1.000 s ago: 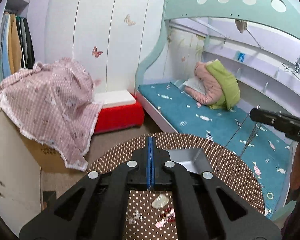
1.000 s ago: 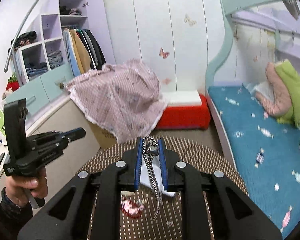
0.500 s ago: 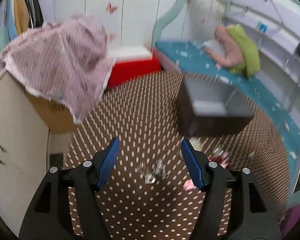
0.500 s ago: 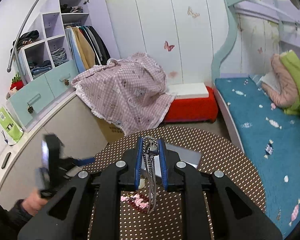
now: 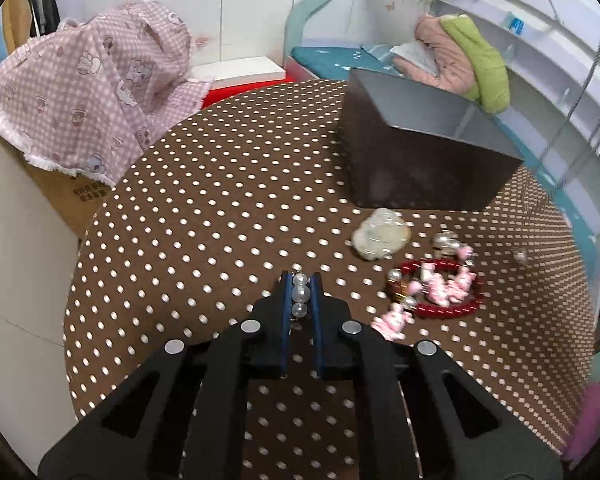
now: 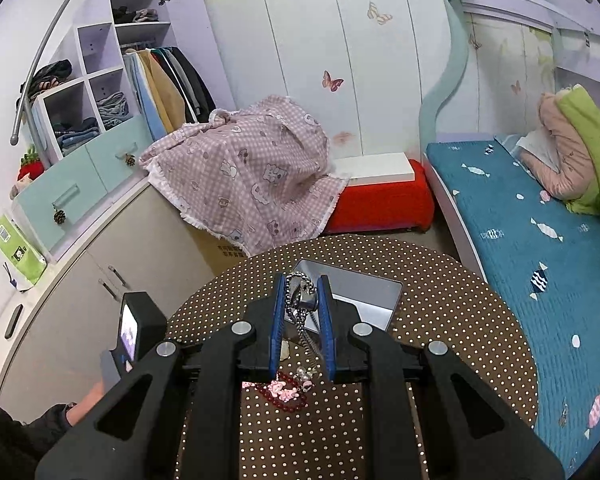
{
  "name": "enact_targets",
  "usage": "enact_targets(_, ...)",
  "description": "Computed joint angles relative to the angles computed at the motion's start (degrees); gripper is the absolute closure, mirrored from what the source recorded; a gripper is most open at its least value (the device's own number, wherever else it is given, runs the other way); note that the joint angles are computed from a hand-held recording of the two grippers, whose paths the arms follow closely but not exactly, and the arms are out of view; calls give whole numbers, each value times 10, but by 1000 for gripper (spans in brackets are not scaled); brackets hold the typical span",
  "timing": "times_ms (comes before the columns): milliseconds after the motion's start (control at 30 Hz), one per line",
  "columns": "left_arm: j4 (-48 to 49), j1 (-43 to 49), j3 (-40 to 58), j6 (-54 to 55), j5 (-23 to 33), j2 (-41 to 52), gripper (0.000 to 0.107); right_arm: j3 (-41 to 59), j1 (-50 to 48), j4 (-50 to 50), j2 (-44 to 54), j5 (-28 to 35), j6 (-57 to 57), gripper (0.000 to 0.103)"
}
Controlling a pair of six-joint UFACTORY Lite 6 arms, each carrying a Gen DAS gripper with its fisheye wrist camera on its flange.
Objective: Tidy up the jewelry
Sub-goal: 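Carry both held pieces into the grey metal box and open both tools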
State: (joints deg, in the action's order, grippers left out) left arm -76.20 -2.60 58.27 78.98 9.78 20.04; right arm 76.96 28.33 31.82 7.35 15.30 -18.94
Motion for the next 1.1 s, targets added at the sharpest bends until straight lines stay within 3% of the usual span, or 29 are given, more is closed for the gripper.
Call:
enact_targets(267,132,17,26,-139,54,-89,98,16,-3,-6,-8,2,-2,89)
enact_targets(567,271,12,201,-282,123,-105,98,160,-27,-45,47,44,22,89)
enact_targets(767,328,-15,337,-358,154,-60,98,259,-40,-80,112,77,48,89)
enact_targets(1100,365,-33,599,-463,267,147,98,316,-57,-44,210,101,35,88)
